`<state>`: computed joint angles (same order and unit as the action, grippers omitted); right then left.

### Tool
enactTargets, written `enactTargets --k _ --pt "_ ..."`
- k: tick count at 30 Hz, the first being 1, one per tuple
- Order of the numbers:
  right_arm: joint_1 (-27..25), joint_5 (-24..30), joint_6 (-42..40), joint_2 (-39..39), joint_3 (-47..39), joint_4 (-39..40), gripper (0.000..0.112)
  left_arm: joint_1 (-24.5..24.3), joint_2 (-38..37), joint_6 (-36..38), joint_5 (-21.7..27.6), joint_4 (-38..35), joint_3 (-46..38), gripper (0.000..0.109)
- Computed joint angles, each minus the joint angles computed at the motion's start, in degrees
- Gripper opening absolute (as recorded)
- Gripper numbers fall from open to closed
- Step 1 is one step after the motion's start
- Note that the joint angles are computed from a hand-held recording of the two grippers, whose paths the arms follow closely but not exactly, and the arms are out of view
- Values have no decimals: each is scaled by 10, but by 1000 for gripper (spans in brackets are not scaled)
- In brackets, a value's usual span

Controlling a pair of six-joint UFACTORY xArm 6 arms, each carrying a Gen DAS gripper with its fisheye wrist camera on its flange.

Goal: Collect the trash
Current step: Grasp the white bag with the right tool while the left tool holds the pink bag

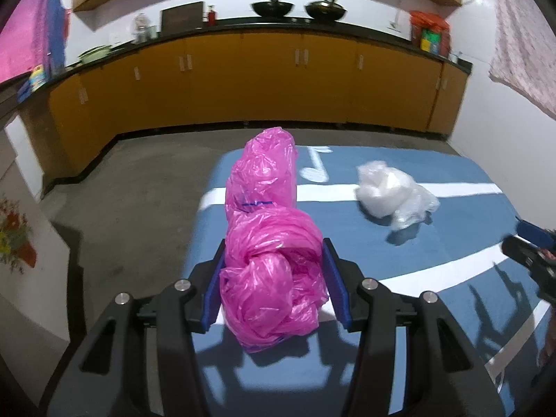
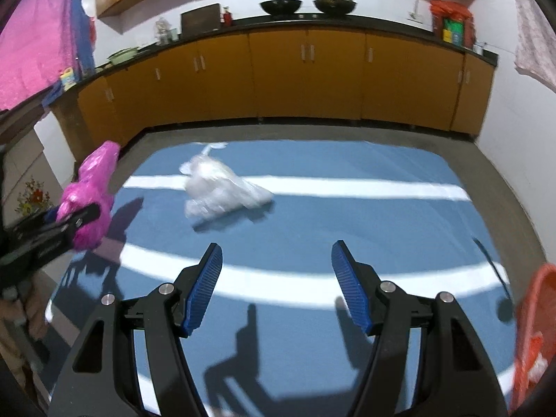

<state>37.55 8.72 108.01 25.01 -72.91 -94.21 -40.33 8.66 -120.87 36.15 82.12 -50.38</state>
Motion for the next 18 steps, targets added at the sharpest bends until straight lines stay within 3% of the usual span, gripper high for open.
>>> enactTargets --k 7,11,15,18 --pt "20 -8 -245 129 -160 221 66 12 -64 -32 17 -6 55 51" --pt "26 -3 -347 180 -218 312 72 10 -74 -30 27 -10 59 51" --pt "34 8 -513 222 -258 478 73 9 -72 -21 31 -17 56 51" --pt "37 20 -564 235 -272 528 73 11 -66 -17 31 -21 52 51"
